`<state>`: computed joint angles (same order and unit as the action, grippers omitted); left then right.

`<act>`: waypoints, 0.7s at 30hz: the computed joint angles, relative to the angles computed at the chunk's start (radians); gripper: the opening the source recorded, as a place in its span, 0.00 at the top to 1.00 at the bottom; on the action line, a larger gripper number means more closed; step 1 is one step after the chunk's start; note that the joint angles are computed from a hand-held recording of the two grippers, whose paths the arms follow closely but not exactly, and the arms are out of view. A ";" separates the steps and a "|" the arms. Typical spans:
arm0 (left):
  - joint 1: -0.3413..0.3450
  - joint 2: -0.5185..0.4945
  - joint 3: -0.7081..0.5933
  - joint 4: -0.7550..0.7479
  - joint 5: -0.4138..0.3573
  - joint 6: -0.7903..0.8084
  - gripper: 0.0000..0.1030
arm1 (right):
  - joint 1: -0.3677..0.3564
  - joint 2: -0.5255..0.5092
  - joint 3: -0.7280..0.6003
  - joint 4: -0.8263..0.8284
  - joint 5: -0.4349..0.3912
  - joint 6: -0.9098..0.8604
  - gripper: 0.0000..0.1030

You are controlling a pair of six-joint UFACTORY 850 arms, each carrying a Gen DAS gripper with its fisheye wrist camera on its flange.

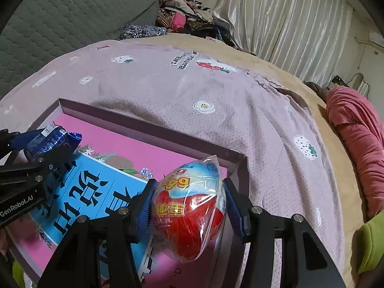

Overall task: Organize objects
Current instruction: 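Carry the biscuit packet with the left tool and the egg with the right tool over the pink tray, then open the left tool to drop the packet while the right tool releases the egg into the tray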

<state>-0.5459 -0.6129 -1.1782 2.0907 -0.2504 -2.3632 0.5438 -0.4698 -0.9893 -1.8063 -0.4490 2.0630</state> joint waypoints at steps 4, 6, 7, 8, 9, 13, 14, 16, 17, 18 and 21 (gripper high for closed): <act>0.007 -0.003 -0.003 0.004 0.019 -0.014 0.45 | 0.004 -0.010 -0.011 0.041 0.003 -0.053 0.47; 0.008 -0.007 -0.010 -0.039 0.027 0.028 0.45 | 0.005 -0.012 -0.015 0.055 -0.002 -0.070 0.47; 0.009 -0.007 -0.009 -0.032 0.025 0.020 0.45 | 0.006 -0.011 -0.014 0.051 -0.003 -0.063 0.47; 0.009 -0.004 -0.005 -0.015 0.023 -0.001 0.44 | 0.004 -0.010 -0.011 0.039 0.000 -0.049 0.47; 0.009 -0.003 -0.004 -0.011 0.021 -0.008 0.43 | 0.003 -0.007 -0.009 0.027 0.003 -0.035 0.45; 0.006 0.003 0.001 -0.027 0.013 0.006 0.37 | 0.002 0.000 -0.002 0.016 0.002 -0.018 0.35; 0.003 0.005 0.004 -0.037 0.005 0.019 0.36 | 0.002 0.001 -0.002 0.019 0.002 -0.021 0.35; -0.004 0.011 0.009 -0.086 -0.014 0.070 0.31 | 0.003 0.008 0.006 -0.005 -0.005 0.011 0.34; -0.006 0.014 0.012 -0.085 -0.020 0.072 0.27 | 0.003 0.016 0.012 -0.019 -0.007 0.028 0.34; -0.007 0.020 0.017 -0.085 -0.024 0.072 0.26 | 0.003 0.027 0.023 -0.055 -0.011 0.067 0.33; -0.007 0.040 0.034 -0.051 -0.027 0.031 0.26 | 0.009 0.066 0.055 -0.135 -0.033 0.160 0.25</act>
